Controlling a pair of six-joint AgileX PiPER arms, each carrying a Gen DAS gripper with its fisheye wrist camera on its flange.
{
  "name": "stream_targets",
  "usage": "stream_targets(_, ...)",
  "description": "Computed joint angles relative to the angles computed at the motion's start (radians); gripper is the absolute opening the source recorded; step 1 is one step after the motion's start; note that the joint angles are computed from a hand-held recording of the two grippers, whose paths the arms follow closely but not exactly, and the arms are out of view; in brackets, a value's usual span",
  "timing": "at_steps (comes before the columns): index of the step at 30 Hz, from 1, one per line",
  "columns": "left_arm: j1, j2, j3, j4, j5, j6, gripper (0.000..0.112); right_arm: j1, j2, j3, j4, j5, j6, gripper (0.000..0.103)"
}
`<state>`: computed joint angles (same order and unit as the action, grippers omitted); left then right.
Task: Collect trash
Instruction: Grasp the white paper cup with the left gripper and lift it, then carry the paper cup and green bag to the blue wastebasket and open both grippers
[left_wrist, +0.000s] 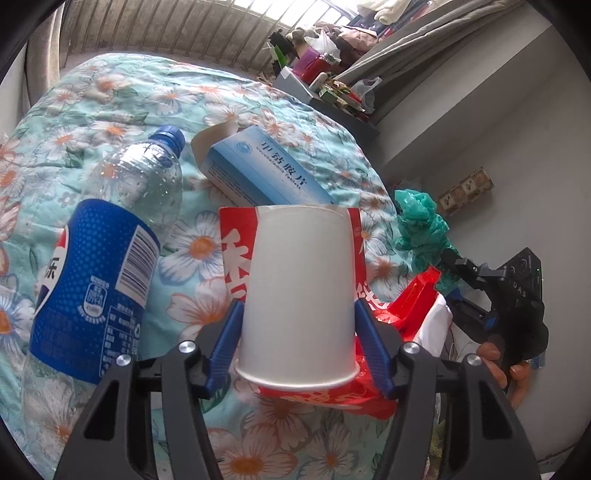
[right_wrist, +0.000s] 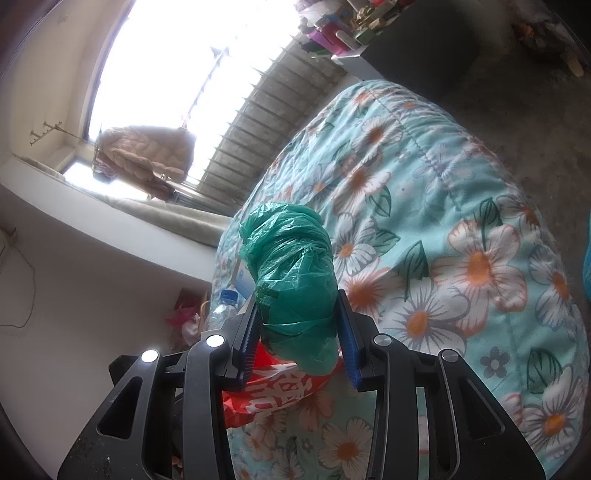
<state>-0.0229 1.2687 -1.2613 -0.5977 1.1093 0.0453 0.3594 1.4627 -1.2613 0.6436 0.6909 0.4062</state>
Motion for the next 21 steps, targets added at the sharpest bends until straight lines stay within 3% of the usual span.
stream_targets(8, -0.018, -0.082, -0.008, 0.087, -0.091, -0.024, 0.058, 0.002, -0.041, 0.032, -0.006, 0.000, 0.014, 0.036)
stream_targets(21, -0.025, -0.155, -0.058, 0.074, -0.145, -0.017, 0.057, -0.022, -0.143, 0.122, 0.030, -0.025, 0.020, 0.036)
